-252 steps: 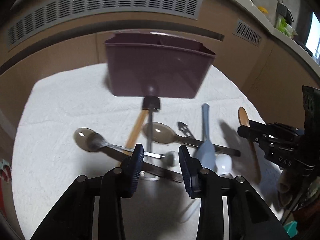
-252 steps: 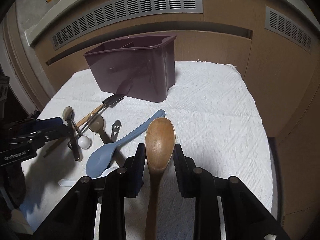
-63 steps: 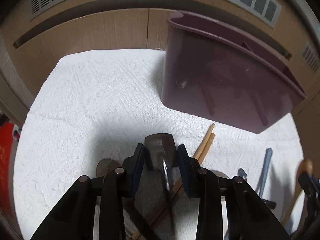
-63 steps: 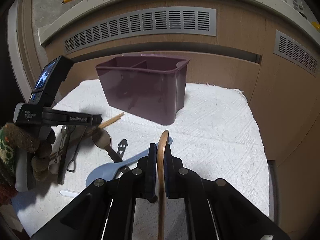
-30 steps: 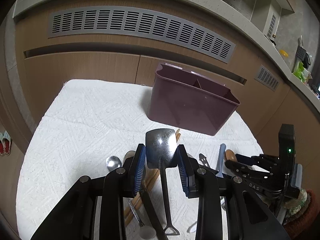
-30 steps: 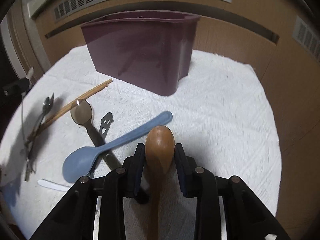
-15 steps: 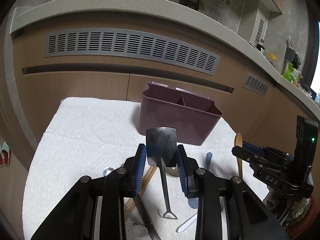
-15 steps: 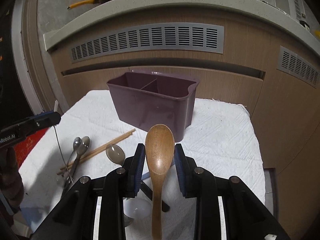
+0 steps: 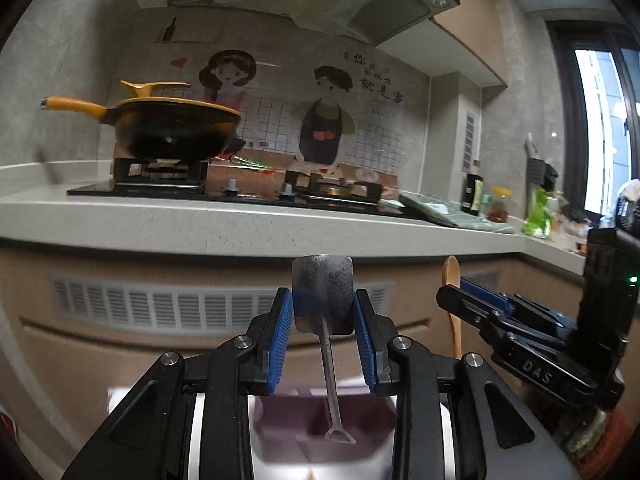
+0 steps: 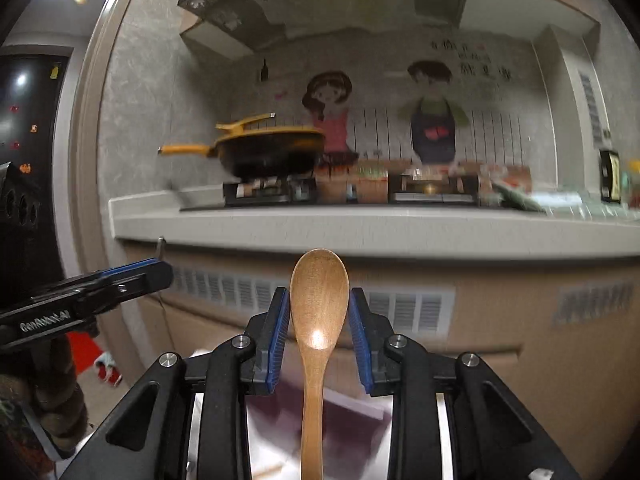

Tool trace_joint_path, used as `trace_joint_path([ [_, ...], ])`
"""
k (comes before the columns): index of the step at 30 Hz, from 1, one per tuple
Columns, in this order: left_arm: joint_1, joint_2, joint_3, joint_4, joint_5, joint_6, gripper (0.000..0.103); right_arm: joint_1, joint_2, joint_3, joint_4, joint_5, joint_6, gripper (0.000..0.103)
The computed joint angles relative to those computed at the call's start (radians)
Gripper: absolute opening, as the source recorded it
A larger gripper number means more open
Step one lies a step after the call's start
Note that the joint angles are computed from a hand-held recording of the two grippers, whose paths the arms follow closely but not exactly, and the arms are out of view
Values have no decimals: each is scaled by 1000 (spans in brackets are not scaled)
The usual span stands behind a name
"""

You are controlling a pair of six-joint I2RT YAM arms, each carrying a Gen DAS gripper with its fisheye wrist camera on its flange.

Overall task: Organize utensils
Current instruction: 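Raise both tools over the purple caddy and release spatula and wooden spoon inside, then grasp the grey translucent spoon handle with the right tool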

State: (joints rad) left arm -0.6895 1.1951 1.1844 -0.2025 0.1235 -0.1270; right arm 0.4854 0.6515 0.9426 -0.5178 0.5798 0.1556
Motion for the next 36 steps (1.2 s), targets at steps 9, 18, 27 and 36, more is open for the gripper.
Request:
trace_joint_path([
  [9, 62, 444, 98, 152, 88, -40, 32, -406, 236, -219, 313, -340, 36, 28],
  [18, 101, 478, 23, 158, 212, -73, 51, -525, 199, -259, 115, -528, 64, 29],
  [27, 201, 157, -283, 69, 183, -80, 59, -94, -52, -270, -220, -188, 127, 34],
  [36, 250, 33, -506, -53, 186, -48, 64, 91, 70, -388, -220, -333, 220, 34],
])
